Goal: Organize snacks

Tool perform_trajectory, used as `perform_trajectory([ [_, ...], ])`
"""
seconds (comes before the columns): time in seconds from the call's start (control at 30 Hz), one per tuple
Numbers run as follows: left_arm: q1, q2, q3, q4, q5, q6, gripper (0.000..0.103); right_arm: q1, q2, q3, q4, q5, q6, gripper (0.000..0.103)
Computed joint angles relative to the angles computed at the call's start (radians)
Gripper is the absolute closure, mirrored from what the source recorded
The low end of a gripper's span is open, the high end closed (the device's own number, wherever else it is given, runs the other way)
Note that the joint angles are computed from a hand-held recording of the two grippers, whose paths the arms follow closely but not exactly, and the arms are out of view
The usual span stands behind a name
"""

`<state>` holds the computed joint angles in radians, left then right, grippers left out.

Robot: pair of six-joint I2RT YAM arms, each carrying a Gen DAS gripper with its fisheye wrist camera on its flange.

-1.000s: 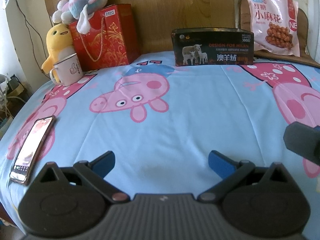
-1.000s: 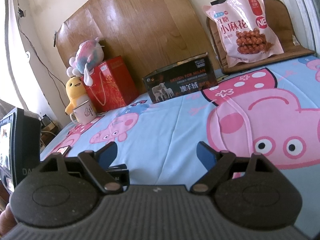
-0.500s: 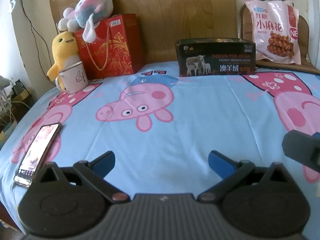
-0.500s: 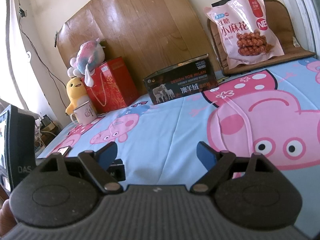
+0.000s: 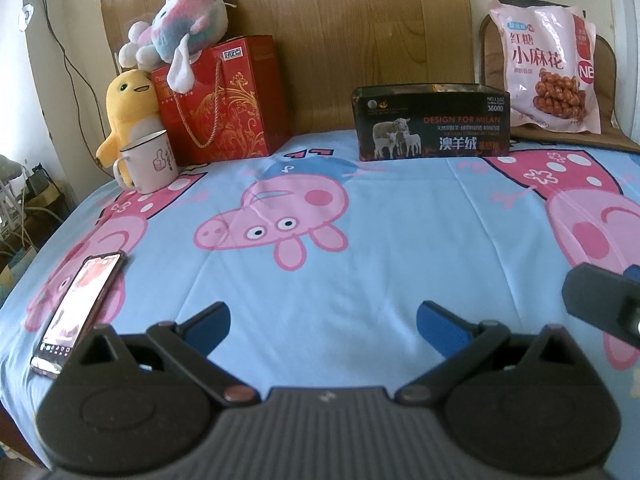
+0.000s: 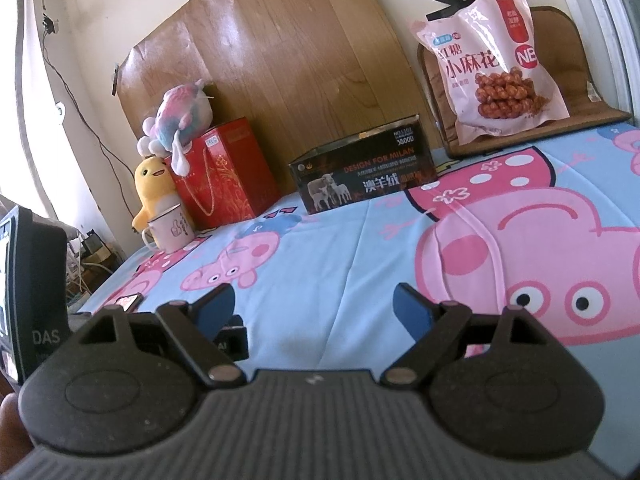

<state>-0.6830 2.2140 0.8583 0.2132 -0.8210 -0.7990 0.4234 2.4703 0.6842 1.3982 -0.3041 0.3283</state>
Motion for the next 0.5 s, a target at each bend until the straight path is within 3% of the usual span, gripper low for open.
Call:
perform_trajectory([
  [0.5,-0.006,-0.007,-0.001,-0.007,-0.012,-0.002,0.000,0.006,-0.002,0.000,0.000,0.006,-0.001,0.015],
])
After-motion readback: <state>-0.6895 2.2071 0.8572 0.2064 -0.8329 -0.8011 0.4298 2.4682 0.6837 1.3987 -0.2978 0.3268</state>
